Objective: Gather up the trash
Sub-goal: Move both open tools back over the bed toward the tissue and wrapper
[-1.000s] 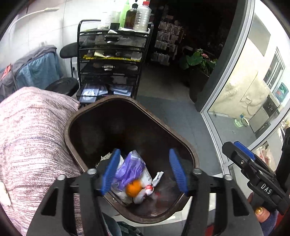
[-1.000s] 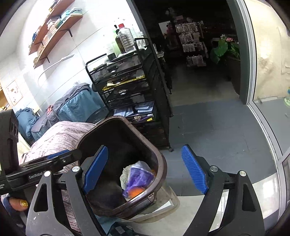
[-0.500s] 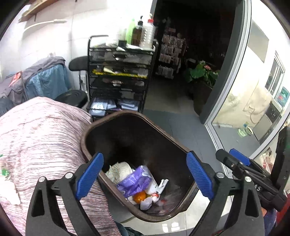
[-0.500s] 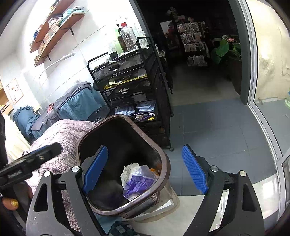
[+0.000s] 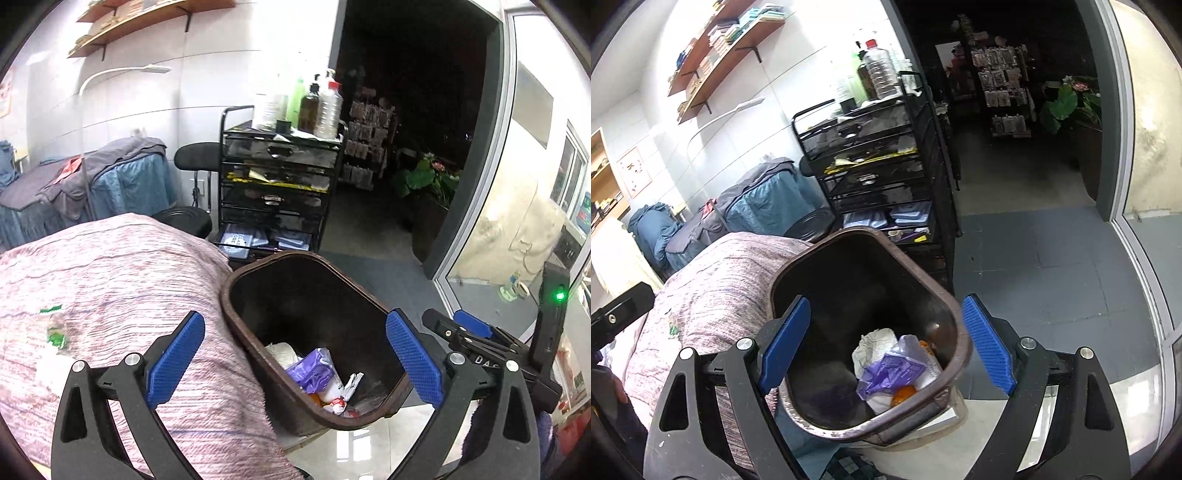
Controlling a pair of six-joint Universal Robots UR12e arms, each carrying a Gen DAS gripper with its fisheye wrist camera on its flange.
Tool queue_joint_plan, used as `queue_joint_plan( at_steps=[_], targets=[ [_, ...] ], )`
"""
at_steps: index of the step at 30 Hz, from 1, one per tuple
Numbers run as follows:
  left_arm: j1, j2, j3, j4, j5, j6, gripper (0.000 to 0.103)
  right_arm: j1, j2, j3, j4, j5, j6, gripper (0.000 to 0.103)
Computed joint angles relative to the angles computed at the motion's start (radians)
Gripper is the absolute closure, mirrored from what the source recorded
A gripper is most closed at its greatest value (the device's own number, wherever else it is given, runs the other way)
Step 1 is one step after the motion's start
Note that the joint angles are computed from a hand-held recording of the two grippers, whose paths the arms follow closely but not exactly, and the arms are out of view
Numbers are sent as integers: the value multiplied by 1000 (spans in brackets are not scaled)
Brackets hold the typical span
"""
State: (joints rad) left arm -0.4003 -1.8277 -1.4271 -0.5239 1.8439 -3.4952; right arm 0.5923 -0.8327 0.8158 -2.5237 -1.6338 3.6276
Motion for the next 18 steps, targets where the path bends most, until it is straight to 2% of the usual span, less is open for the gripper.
queue_joint_plan(
  at_steps=[10,18],
  targets=[
    [19,69,-85,-21,61,-63,6,23,52,-100,38,62,-70,19],
    [41,136,-163,-53,117,-115,6,51,115,-220,100,130,-132,19]
  ],
)
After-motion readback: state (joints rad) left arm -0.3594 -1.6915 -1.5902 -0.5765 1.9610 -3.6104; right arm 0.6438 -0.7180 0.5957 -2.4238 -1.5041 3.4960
